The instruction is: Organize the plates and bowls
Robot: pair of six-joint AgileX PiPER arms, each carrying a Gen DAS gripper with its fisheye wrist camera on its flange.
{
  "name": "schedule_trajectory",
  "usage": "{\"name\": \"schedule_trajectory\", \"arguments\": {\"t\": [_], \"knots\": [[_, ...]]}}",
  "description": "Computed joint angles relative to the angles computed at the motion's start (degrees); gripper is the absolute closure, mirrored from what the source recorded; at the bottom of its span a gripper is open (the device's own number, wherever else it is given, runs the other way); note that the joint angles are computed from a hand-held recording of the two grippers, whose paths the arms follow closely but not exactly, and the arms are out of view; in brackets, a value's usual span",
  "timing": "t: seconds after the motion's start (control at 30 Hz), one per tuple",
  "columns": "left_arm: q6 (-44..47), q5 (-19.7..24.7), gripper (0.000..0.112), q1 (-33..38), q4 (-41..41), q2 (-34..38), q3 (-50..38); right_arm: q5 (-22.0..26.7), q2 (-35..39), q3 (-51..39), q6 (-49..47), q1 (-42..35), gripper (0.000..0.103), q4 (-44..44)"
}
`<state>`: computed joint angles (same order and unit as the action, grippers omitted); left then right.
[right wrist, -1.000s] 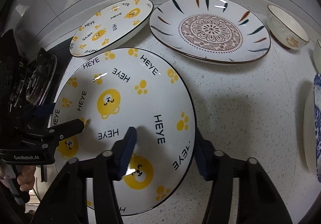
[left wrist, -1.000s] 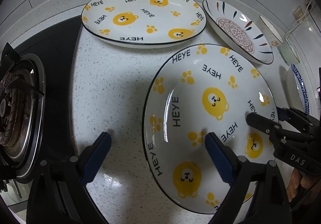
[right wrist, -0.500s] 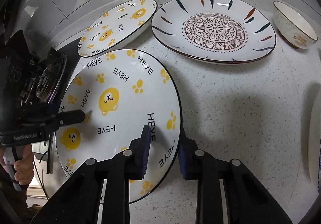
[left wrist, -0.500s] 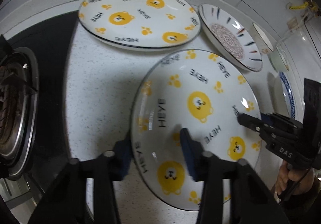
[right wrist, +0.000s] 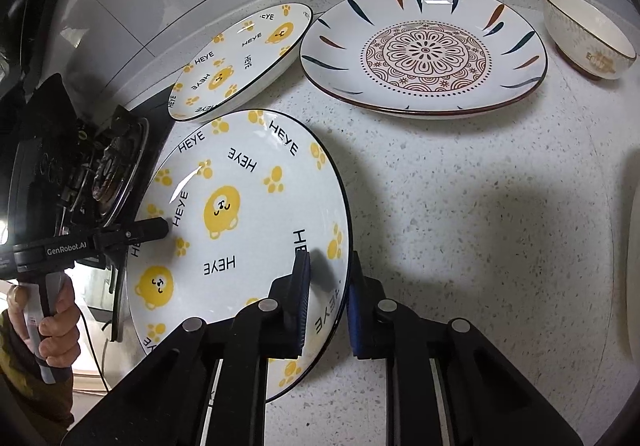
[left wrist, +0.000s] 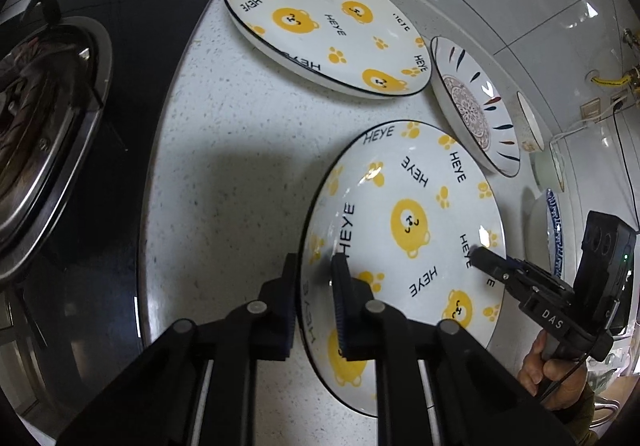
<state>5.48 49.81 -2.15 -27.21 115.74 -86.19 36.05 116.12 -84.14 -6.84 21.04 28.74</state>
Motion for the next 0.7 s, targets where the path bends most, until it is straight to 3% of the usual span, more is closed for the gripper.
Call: {"name": "schedule_trajectory", "arguments": {"t": [0.3,0.5,0.7], "knots": [[-1.9,-3.0,0.098,-1.9,1.4,-11.0,10.2,-4.8,-9.2,10.4,-0.8,1.7,0.089,2.7],[4.1,-2.0,0.098,-0.7,-1.8,-18.9,18.5,-11.2,-18.1,21.2,11.4,7.4,0.089,-4.1],[11.2,-0.2,0.098,1.5,-3.7,-25.7,28.0,-17.4,-24.3,31.9,31.9,15.9,0.089,-14.8]]}}
